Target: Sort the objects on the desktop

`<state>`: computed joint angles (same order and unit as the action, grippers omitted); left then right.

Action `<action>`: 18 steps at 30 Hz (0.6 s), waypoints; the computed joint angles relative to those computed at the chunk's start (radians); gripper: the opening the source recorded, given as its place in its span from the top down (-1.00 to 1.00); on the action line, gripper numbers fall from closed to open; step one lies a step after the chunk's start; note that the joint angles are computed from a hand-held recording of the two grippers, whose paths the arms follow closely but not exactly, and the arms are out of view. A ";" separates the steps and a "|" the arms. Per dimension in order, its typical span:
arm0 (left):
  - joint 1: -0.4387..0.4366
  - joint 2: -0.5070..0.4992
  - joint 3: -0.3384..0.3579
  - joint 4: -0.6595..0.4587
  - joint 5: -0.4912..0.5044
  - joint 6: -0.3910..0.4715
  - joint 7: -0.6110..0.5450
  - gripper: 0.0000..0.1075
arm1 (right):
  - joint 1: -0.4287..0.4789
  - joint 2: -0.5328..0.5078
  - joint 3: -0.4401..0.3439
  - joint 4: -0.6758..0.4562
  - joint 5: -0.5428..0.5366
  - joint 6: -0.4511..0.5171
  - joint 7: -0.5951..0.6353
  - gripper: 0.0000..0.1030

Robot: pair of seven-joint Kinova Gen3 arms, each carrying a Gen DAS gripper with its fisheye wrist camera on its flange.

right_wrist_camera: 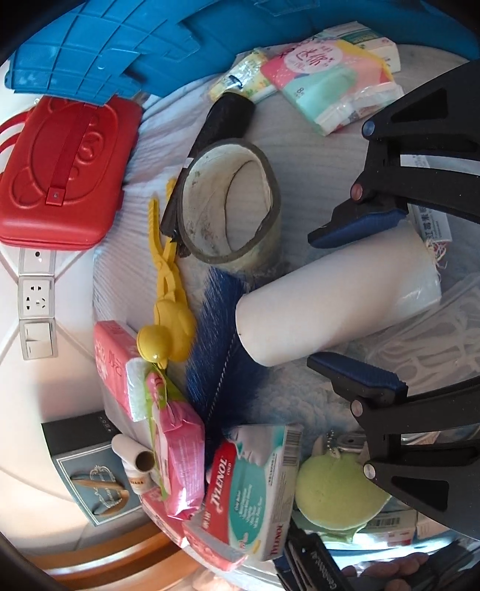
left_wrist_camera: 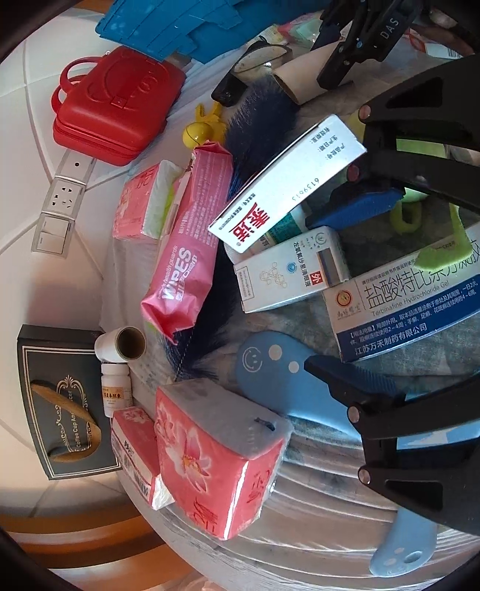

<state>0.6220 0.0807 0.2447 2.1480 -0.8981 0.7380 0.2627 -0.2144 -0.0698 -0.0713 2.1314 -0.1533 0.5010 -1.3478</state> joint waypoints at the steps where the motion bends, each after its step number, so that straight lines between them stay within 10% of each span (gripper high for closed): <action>1: 0.001 -0.009 0.002 0.001 0.002 0.003 -0.005 -0.26 | 0.000 0.000 0.002 -0.002 -0.001 0.003 0.003 -0.09; 9: -0.004 -0.079 0.051 -0.035 0.044 0.115 -0.071 -0.20 | 0.001 -0.044 0.022 0.002 -0.049 0.032 0.053 -0.04; 10: -0.004 -0.085 0.061 -0.041 0.052 0.138 -0.083 0.92 | 0.001 -0.054 0.029 0.002 -0.061 0.039 0.063 -0.02; 18: -0.031 -0.169 0.118 -0.016 0.106 0.171 -0.113 0.97 | 0.015 -0.177 0.057 0.007 -0.094 0.117 0.071 0.03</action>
